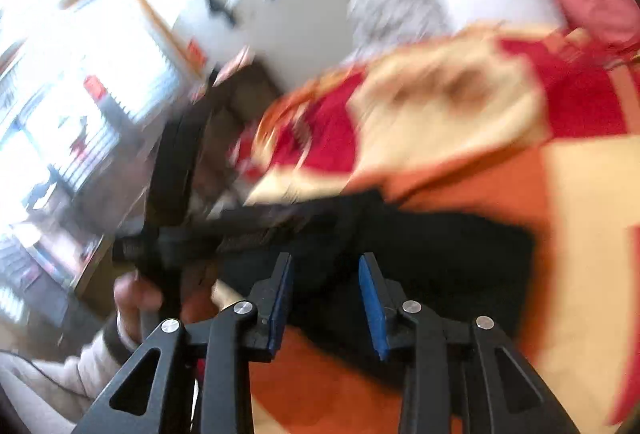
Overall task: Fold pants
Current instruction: 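Grasp the pants fold with the left gripper, tuck it, then open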
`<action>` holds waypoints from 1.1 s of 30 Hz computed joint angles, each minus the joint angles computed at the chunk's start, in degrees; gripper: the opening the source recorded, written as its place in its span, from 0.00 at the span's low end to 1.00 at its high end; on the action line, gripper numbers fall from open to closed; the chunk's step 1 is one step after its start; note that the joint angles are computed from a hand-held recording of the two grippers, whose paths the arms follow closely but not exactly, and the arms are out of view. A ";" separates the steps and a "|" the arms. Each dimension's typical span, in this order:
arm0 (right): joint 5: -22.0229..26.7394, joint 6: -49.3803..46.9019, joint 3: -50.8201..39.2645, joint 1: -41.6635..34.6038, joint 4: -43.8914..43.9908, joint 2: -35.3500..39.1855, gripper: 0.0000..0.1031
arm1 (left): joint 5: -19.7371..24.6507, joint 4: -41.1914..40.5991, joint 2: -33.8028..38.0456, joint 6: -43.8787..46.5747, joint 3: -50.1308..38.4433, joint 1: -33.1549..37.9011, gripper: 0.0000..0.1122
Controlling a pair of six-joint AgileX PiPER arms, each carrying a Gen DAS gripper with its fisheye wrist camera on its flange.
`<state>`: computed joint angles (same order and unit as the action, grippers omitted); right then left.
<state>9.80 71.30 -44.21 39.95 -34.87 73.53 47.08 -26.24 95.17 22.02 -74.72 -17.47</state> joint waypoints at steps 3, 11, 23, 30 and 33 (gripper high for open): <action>11.46 3.35 -1.38 -0.48 -5.96 -1.76 0.32 | -1.08 -0.11 -2.30 -1.20 1.75 -0.90 0.16; 13.17 -5.95 -6.50 -3.77 1.37 10.43 0.32 | -7.22 11.04 -4.21 -14.84 6.86 -8.35 0.22; 26.52 -0.01 -9.72 5.64 -5.06 6.89 0.32 | -9.08 12.16 -6.33 -17.66 9.94 -7.78 0.23; 27.63 3.44 -7.33 9.87 -4.48 9.85 0.32 | -11.69 13.55 -7.83 -18.87 13.27 -8.04 0.23; 29.66 4.52 -8.45 11.35 -5.25 10.05 0.32 | -10.26 12.59 -9.52 -18.05 13.99 -6.81 0.23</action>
